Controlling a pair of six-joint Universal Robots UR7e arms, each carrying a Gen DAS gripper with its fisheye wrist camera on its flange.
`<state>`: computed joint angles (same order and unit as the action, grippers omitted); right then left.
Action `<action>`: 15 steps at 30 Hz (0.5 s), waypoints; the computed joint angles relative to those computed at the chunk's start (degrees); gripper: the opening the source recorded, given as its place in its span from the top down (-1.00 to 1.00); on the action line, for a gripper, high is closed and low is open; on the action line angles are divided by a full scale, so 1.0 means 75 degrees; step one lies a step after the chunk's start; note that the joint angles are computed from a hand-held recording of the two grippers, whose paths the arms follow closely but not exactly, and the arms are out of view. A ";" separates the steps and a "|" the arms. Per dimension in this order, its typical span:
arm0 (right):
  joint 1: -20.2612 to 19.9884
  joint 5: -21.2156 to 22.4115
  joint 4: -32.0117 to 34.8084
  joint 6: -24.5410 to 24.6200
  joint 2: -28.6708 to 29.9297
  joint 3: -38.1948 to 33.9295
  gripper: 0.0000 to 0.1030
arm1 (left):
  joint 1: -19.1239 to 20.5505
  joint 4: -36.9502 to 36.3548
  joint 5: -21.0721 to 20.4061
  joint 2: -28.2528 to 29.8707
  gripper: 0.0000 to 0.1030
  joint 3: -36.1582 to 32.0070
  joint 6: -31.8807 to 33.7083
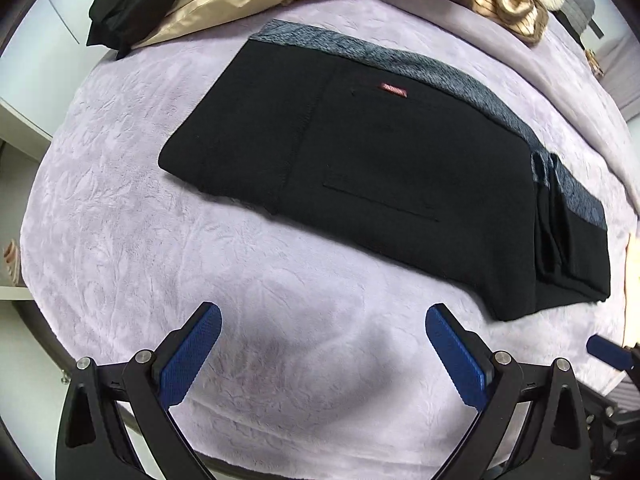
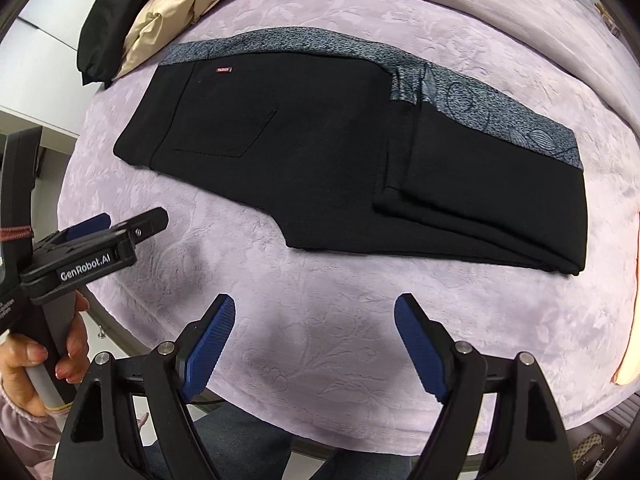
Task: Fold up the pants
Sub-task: 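Move the left tool to the trouser side edge and close on it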
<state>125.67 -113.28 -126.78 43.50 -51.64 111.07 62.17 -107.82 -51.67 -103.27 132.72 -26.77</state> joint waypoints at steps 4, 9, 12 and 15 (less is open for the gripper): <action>-0.0058 0.0100 -0.0039 -0.0021 0.0129 -0.0075 -0.64 | 0.0390 -0.0447 -0.0055 0.0203 -0.99 -0.0236 0.0464; -0.0133 0.0197 -0.0075 -0.0075 0.0250 -0.0150 -0.64 | 0.0815 -0.0809 -0.0041 0.0522 -0.99 -0.0541 0.0701; -0.0155 0.0251 -0.0127 -0.0080 0.0284 -0.0174 -0.64 | 0.1070 -0.0945 -0.0057 0.0749 -0.99 -0.0781 0.0856; -0.0178 0.0289 -0.0113 -0.0124 0.0294 -0.0207 -0.64 | 0.1414 -0.1145 -0.0016 0.1145 -0.99 -0.1168 0.1147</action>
